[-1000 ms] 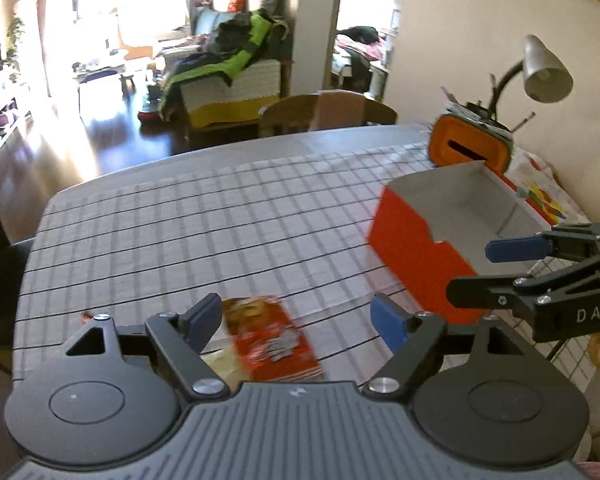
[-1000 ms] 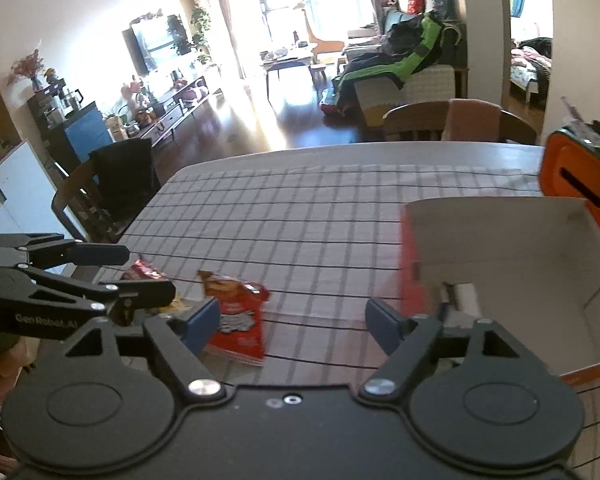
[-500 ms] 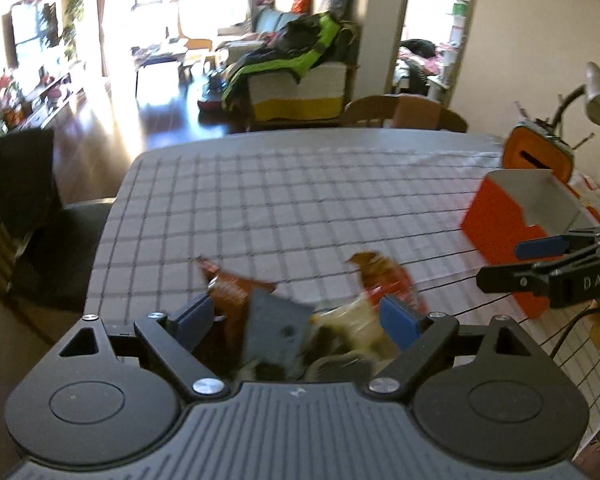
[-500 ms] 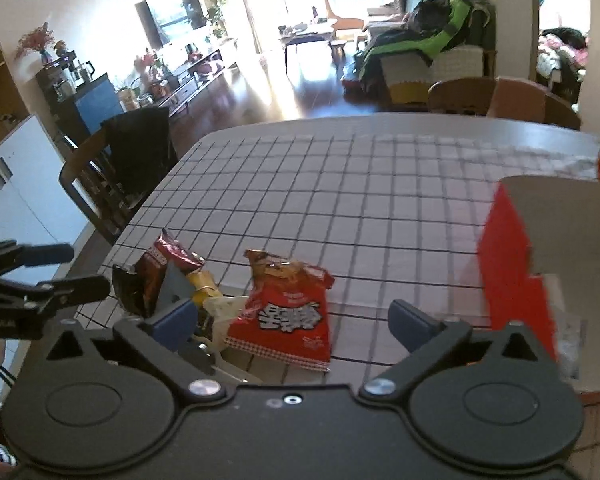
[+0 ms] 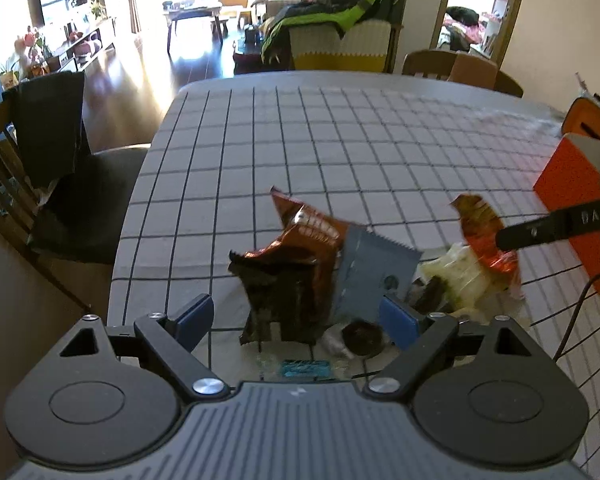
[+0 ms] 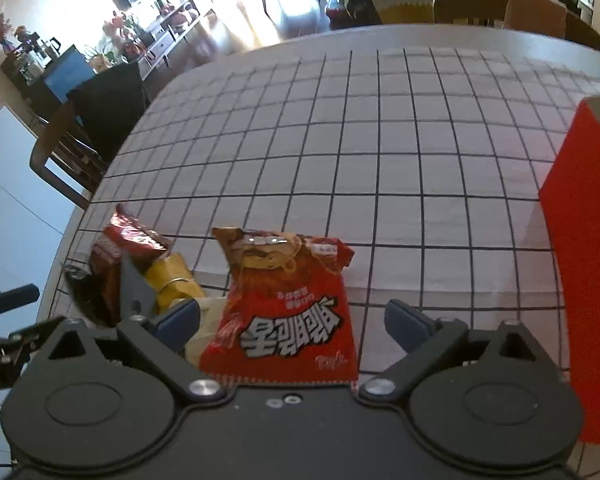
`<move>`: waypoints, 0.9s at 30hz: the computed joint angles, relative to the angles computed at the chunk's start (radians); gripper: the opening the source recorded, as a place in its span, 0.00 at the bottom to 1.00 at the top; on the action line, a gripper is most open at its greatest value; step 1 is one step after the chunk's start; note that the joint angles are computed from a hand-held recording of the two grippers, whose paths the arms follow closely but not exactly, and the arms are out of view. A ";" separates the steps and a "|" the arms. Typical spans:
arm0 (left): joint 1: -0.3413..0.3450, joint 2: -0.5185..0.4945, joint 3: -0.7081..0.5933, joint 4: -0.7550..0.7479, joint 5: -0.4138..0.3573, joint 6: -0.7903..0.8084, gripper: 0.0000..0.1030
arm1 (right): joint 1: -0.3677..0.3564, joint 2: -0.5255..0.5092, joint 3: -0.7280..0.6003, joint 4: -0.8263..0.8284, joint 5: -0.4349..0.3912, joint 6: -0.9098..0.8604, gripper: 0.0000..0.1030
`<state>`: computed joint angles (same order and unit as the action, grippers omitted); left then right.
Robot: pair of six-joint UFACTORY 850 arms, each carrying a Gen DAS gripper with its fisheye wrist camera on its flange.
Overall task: Organize snacks
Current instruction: 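Grasp the red chip bag with the right tool while the left tool grasps a dark chocolate bar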
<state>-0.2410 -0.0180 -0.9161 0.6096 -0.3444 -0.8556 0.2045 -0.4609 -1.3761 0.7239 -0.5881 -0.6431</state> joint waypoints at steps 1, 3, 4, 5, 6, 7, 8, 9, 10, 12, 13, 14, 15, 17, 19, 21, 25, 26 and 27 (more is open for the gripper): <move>0.004 -0.008 -0.001 -0.003 0.000 0.007 0.88 | -0.001 -0.012 -0.011 0.001 -0.010 0.009 0.96; 0.013 -0.021 -0.003 -0.018 0.005 0.026 0.88 | -0.005 -0.035 -0.033 0.012 -0.031 0.027 0.95; 0.018 -0.028 -0.005 -0.034 0.010 0.040 0.88 | -0.006 -0.045 -0.042 0.015 -0.037 0.038 0.94; 0.023 -0.035 -0.006 -0.045 0.019 0.051 0.88 | -0.007 -0.051 -0.046 0.015 -0.035 0.048 0.93; 0.027 -0.039 -0.006 -0.055 0.029 0.060 0.88 | -0.008 -0.060 -0.053 0.015 -0.035 0.059 0.91; 0.030 -0.045 -0.007 -0.056 0.033 0.058 0.88 | -0.010 -0.069 -0.058 0.025 -0.042 0.066 0.90; 0.032 -0.049 -0.009 -0.058 0.037 0.059 0.88 | -0.014 -0.075 -0.062 0.041 -0.052 0.066 0.88; 0.036 -0.053 -0.010 -0.070 0.045 0.072 0.88 | -0.019 -0.079 -0.065 0.057 -0.065 0.063 0.87; 0.038 -0.057 -0.010 -0.063 0.051 0.067 0.88 | -0.022 -0.084 -0.068 0.071 -0.075 0.061 0.86; 0.041 -0.065 -0.013 -0.049 0.055 0.056 0.87 | -0.024 -0.087 -0.060 0.090 -0.074 0.046 0.84; 0.046 -0.067 -0.013 -0.054 0.061 0.059 0.87 | -0.025 -0.084 -0.054 0.095 -0.071 0.043 0.84; 0.051 -0.067 -0.013 -0.069 0.067 0.066 0.87 | -0.028 -0.081 -0.045 0.109 -0.068 0.033 0.82; 0.056 -0.065 -0.011 -0.098 0.074 0.087 0.85 | -0.032 -0.081 -0.045 0.126 -0.074 0.023 0.80; 0.068 -0.056 -0.003 -0.177 0.093 0.154 0.81 | -0.037 -0.073 -0.029 0.164 -0.073 -0.005 0.77; 0.075 -0.048 0.004 -0.220 0.104 0.196 0.78 | -0.040 -0.066 -0.015 0.184 -0.068 -0.026 0.76; 0.079 -0.050 0.004 -0.275 0.102 0.256 0.67 | -0.044 -0.066 -0.022 0.180 -0.073 -0.029 0.72; 0.079 -0.063 -0.006 -0.307 0.085 0.288 0.41 | -0.046 -0.054 -0.008 0.184 -0.062 -0.038 0.67; 0.079 -0.063 -0.005 -0.301 0.084 0.281 0.37 | -0.041 -0.053 -0.012 0.176 -0.060 -0.026 0.65; 0.078 -0.064 -0.004 -0.292 0.082 0.271 0.35 | -0.039 -0.049 -0.009 0.170 -0.054 -0.021 0.64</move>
